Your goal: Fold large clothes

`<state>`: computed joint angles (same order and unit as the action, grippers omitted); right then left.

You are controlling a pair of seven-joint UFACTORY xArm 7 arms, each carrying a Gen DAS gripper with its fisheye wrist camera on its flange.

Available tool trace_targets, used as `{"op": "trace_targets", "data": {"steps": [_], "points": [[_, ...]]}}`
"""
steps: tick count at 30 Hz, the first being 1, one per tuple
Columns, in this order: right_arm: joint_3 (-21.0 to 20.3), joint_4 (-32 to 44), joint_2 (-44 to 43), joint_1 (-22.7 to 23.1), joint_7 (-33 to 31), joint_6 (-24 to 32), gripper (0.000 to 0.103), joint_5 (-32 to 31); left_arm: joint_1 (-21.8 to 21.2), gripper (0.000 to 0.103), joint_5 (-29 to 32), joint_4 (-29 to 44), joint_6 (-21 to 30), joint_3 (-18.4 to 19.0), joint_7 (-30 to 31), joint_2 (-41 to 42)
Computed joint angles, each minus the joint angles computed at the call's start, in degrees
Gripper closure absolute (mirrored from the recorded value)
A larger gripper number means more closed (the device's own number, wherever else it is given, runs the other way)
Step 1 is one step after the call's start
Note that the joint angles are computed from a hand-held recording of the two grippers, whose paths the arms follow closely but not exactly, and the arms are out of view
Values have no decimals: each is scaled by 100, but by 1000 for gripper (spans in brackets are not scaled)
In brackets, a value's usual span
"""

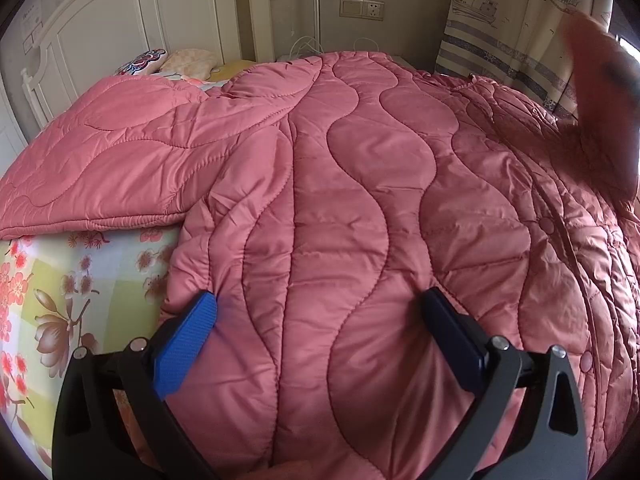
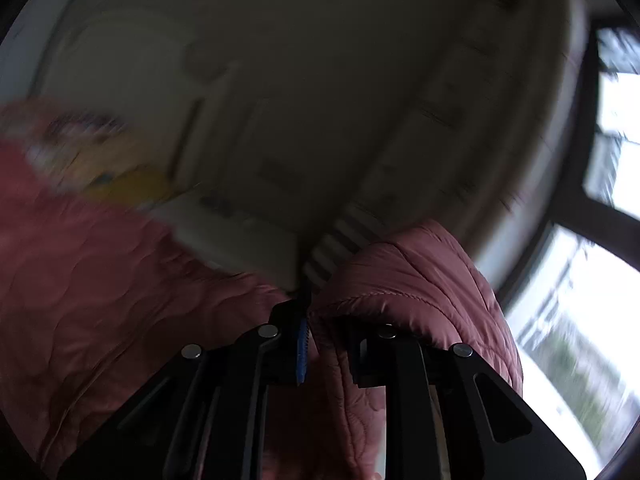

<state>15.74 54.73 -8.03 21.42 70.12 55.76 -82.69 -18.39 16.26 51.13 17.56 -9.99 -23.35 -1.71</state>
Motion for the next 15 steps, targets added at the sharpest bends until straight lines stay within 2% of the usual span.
{"op": "trace_targets", "data": {"steps": [2,4,6,7,9,14,15], "points": [[158,303,816,237,-859,95,67,88,5,2,15,2,-9,5,-1,11],[88,362,1158,436,-1111,29,56,327,2,2,20,11,-7,3,-12,16],[-39,242,1078,576,-953,97,54,543,-6,2,35,17,0,-4,-36,15],[-124,144,913,587,-874,21,39,637,-1,2,-33,1,9,13,45,-10],[-290,-204,352,459,-530,-302,17,753,-1,2,-34,-8,16,4,36,-23],[-543,-1171,-1188,-103,320,-1251,15,1392,21,2,-14,-67,5,-1,32,-71],[-715,-1419,-1507,-255,552,-1467,17,1599,17,2,56,-54,66,-23,-21,-87]]}}
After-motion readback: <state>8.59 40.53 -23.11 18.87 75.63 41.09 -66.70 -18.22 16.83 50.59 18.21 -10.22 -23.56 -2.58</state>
